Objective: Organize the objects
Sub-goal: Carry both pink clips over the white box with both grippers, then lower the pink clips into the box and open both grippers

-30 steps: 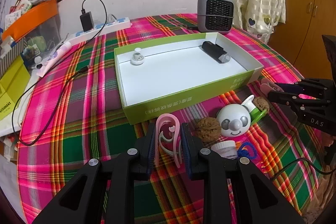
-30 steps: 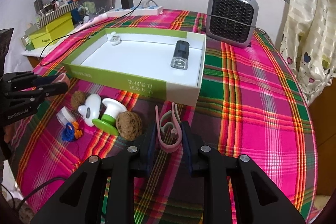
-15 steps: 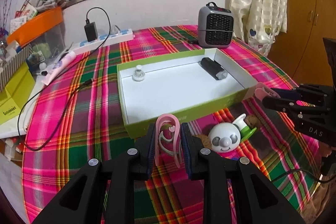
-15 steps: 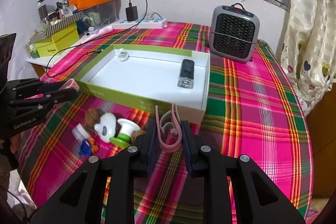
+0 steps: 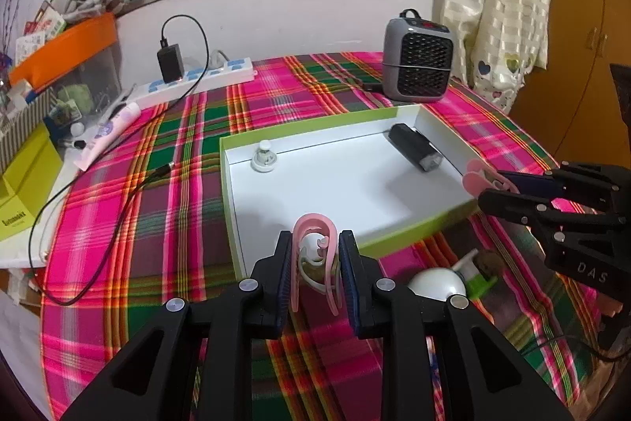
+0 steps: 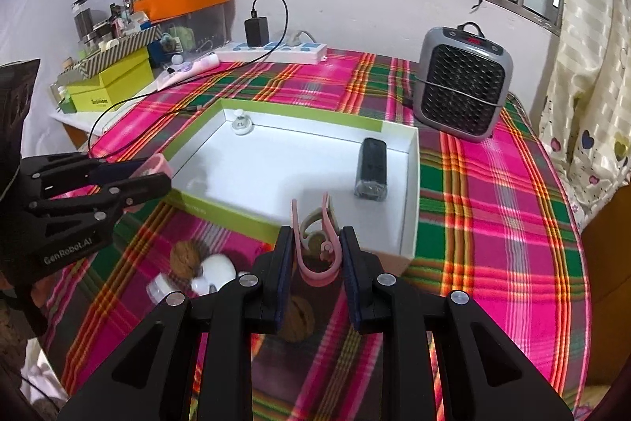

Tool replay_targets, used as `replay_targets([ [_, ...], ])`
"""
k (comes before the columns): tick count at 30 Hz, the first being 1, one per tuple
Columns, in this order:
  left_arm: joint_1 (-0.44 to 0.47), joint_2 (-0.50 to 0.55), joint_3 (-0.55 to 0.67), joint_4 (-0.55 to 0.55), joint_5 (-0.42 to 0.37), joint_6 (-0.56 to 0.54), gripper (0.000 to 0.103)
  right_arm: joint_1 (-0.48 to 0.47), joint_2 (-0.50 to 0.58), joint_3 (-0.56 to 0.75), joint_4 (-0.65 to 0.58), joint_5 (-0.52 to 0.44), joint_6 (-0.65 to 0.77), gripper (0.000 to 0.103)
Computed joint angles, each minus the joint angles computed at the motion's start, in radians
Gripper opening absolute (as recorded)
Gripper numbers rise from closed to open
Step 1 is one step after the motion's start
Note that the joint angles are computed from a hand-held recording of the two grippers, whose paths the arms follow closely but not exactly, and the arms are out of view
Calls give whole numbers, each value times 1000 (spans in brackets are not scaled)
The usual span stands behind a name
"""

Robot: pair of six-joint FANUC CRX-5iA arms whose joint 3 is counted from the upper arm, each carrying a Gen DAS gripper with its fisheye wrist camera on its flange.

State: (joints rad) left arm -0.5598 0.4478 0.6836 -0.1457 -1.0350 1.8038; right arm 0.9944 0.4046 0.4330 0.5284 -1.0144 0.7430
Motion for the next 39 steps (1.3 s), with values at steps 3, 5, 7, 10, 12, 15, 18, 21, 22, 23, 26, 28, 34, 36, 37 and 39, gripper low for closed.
replay_targets([
  [3, 10, 12, 10, 18, 11, -13, 21, -8, 29, 44, -16, -12, 21, 25],
  [5, 16, 27, 30, 29, 2, -20, 21, -14, 50, 77, -30, -22, 37, 25],
  [7, 25, 39, 41, 49, 3, -30, 21, -22, 69, 110, -50, -32, 55, 25],
  [10, 27, 60, 74, 43, -12, -25, 21, -31, 96, 154, -62, -46, 75, 25],
  [12, 32, 75, 93, 50, -19, -26, 21, -38, 115, 186, -76, -54, 87, 25],
  [15, 37, 103, 133, 54, -37, -28, 21, -49, 145, 238, -96, -73, 112, 25],
  [18, 42, 133, 181, 50, -61, -29, 21, -60, 177, 292, -110, -98, 131, 25],
  [21, 46, 163, 226, 56, -79, -31, 21, -71, 204, 338, -125, -118, 149, 25],
  [22, 47, 174, 242, 56, -86, -33, 21, -74, 215, 356, -130, -126, 157, 25],
  [23, 47, 184, 257, 56, -92, -34, 21, -78, 228, 376, -135, -136, 164, 25],
  [26, 49, 224, 317, 52, -127, -33, 21, -88, 261, 429, -148, -160, 178, 25],
  [28, 50, 244, 346, 51, -143, -32, 21, -95, 281, 461, -158, -174, 182, 25],
  [34, 54, 293, 419, 48, -183, -25, 21, -115, 355, 587, -195, -233, 218, 25],
  [36, 55, 312, 447, 45, -203, -24, 21, -121, 380, 628, -204, -252, 226, 25],
  [37, 56, 318, 455, 46, -208, -24, 21, -123, 387, 640, -206, -257, 228, 25],
  [39, 56, 328, 471, 44, -218, -22, 21, -128, 411, 680, -217, -276, 235, 25],
])
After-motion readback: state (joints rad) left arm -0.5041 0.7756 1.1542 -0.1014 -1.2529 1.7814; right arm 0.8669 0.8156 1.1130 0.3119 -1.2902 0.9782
